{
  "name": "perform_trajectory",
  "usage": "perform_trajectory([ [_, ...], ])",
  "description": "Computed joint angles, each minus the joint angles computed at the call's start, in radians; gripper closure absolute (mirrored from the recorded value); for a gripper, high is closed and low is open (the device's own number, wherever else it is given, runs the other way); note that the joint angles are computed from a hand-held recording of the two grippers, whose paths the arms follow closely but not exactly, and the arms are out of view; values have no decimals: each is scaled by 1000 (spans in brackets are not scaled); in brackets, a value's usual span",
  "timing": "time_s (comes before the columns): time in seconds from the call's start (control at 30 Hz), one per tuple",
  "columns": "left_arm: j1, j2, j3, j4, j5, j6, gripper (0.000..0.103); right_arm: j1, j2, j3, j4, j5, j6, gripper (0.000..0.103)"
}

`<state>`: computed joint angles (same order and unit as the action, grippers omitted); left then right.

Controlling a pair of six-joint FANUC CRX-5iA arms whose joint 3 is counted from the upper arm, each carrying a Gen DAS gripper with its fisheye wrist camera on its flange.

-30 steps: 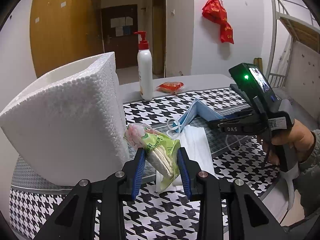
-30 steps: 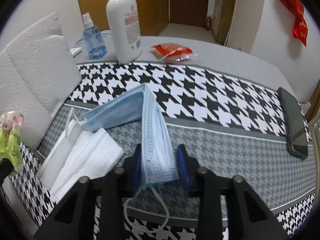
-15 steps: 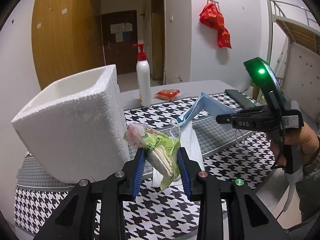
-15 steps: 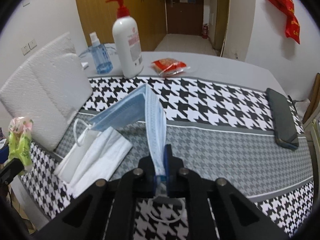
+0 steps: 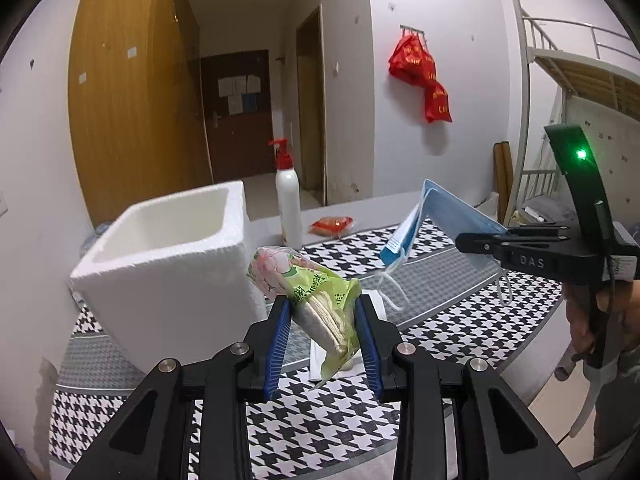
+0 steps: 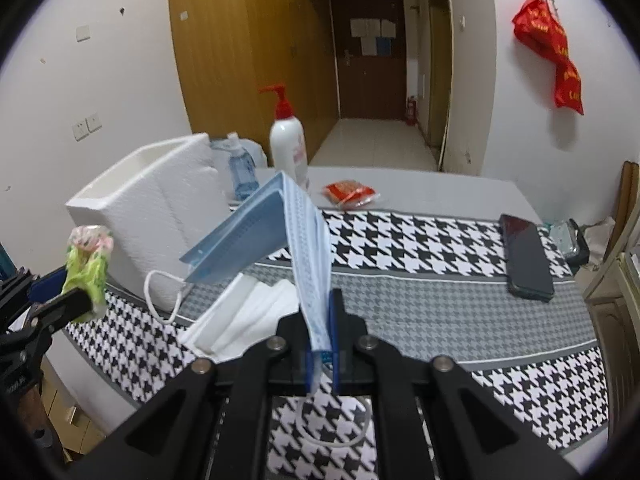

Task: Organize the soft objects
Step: 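Carry the blue mask and green packet over the white foam box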

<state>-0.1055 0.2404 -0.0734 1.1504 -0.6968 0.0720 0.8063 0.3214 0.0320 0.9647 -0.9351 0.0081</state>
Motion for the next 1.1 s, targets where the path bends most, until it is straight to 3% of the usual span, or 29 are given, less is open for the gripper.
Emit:
perform_trajectory([
  [0.6,46,-59,-73,151,-16,-142,68,74,-20,-25,122,-45,-97,94],
  [1.1,92,-63,-59,156,18,-94,68,86,29,47,128,3,-30,94],
])
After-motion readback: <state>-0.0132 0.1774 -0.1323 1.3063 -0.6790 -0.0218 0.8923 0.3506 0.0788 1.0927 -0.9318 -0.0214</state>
